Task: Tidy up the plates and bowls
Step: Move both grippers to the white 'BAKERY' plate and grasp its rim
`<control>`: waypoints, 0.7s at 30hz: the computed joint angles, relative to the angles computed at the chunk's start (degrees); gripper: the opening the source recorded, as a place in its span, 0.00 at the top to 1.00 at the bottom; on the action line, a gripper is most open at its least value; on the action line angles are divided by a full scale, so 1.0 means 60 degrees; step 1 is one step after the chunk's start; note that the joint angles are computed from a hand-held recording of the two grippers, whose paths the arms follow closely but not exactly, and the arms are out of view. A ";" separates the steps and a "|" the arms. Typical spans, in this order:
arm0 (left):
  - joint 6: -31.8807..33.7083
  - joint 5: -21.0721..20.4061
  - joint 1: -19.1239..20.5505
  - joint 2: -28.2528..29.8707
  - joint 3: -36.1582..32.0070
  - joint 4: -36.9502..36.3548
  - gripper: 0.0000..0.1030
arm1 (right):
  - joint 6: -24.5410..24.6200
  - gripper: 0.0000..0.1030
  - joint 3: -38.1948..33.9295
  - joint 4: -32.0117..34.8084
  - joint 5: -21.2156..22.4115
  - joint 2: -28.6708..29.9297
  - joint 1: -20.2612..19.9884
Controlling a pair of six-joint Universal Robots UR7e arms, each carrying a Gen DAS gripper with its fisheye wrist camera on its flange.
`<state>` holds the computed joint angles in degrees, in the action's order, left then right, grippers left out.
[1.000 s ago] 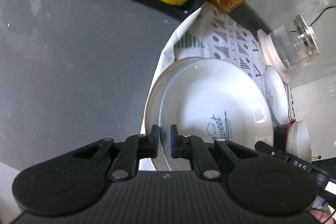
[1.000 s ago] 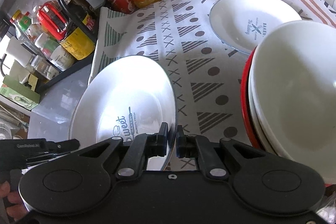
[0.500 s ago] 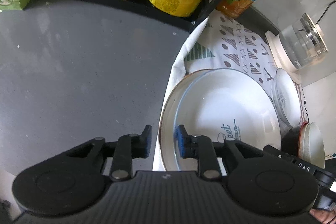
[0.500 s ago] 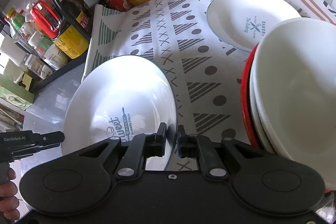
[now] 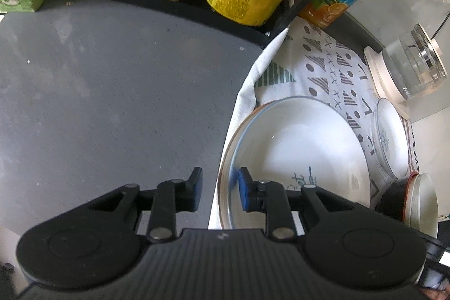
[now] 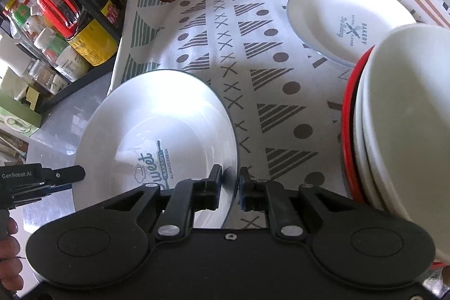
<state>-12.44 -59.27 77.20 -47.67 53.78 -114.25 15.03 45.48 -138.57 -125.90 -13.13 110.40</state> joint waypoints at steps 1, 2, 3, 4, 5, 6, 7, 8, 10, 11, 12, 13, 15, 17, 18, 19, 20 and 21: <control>0.0001 -0.0060 -0.0018 0.0038 -0.0126 0.0048 0.77 | -0.0006 0.84 -0.0027 0.0055 0.0012 -0.0030 0.0015; -0.0002 -0.0116 -0.0041 0.0064 -0.0223 0.0083 0.77 | 0.0010 0.82 -0.0067 0.0119 0.0056 -0.0060 0.0028; 0.0006 -0.0153 -0.0071 0.0098 -0.0324 0.0114 0.75 | -0.0025 0.81 -0.0066 0.0091 0.0120 -0.0105 0.0040; 0.0034 -0.0157 -0.0121 0.0176 -0.0490 0.0160 0.71 | -0.0076 0.80 -0.0085 0.0083 0.0153 -0.0152 0.0063; 0.0070 -0.0154 -0.0167 0.0245 -0.0614 0.0174 0.68 | -0.0112 0.79 -0.0113 0.0080 0.0180 -0.0185 0.0080; 0.0118 -0.0149 -0.0218 0.0330 -0.0765 0.0187 0.61 | -0.0127 0.77 -0.0136 0.0051 0.0250 -0.0224 0.0090; 0.0190 -0.0158 -0.0272 0.0421 -0.0899 0.0141 0.55 | -0.0133 0.75 -0.0163 0.0005 0.0316 -0.0265 0.0097; 0.0278 -0.0197 -0.0323 0.0526 -0.1041 0.0071 0.53 | -0.0179 0.72 -0.0214 -0.0066 0.0353 -0.0290 0.0109; 0.0421 -0.0352 -0.0410 0.0768 -0.1372 0.0003 0.46 | -0.0324 0.66 -0.0348 -0.0212 0.0387 -0.0310 0.0114; 0.0458 -0.0413 -0.0448 0.0904 -0.1570 0.0053 0.45 | -0.0374 0.60 -0.0403 -0.0303 0.0383 -0.0333 0.0111; 0.0519 -0.0491 -0.0485 0.1061 -0.1790 0.0108 0.44 | -0.0428 0.56 -0.0452 -0.0401 0.0346 -0.0349 0.0102; 0.0577 -0.0578 -0.0520 0.1194 -0.1970 0.0151 0.44 | -0.0511 0.55 -0.0465 -0.0546 0.0309 -0.0380 0.0095; 0.0610 -0.0746 -0.0591 0.1544 -0.2456 0.0323 0.42 | -0.0609 0.54 -0.0511 -0.0710 0.0238 -0.0459 0.0048; 0.0633 -0.0899 -0.0655 0.1927 -0.2981 0.0512 0.41 | -0.0656 0.53 -0.0700 -0.0718 0.0147 -0.0480 -0.0016; 0.0653 -0.0950 -0.0687 0.2099 -0.3193 0.0579 0.41 | -0.0688 0.53 -0.0779 -0.0747 0.0068 -0.0483 -0.0049; 0.0689 -0.1010 -0.0726 0.2325 -0.3493 0.0702 0.41 | -0.0699 0.53 -0.0810 -0.0775 -0.0016 -0.0518 -0.0084; 0.0718 -0.1089 -0.0742 0.2503 -0.3739 0.0810 0.41 | -0.0703 0.52 -0.0841 -0.0787 -0.0090 -0.0558 -0.0125; 0.0718 -0.1193 -0.0765 0.2709 -0.4027 0.0948 0.41 | -0.0707 0.52 -0.0832 -0.0824 -0.0158 -0.0603 -0.0159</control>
<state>-8.13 -66.42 72.61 -31.42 29.62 -108.56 10.79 40.49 -143.52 -126.84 -16.75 109.44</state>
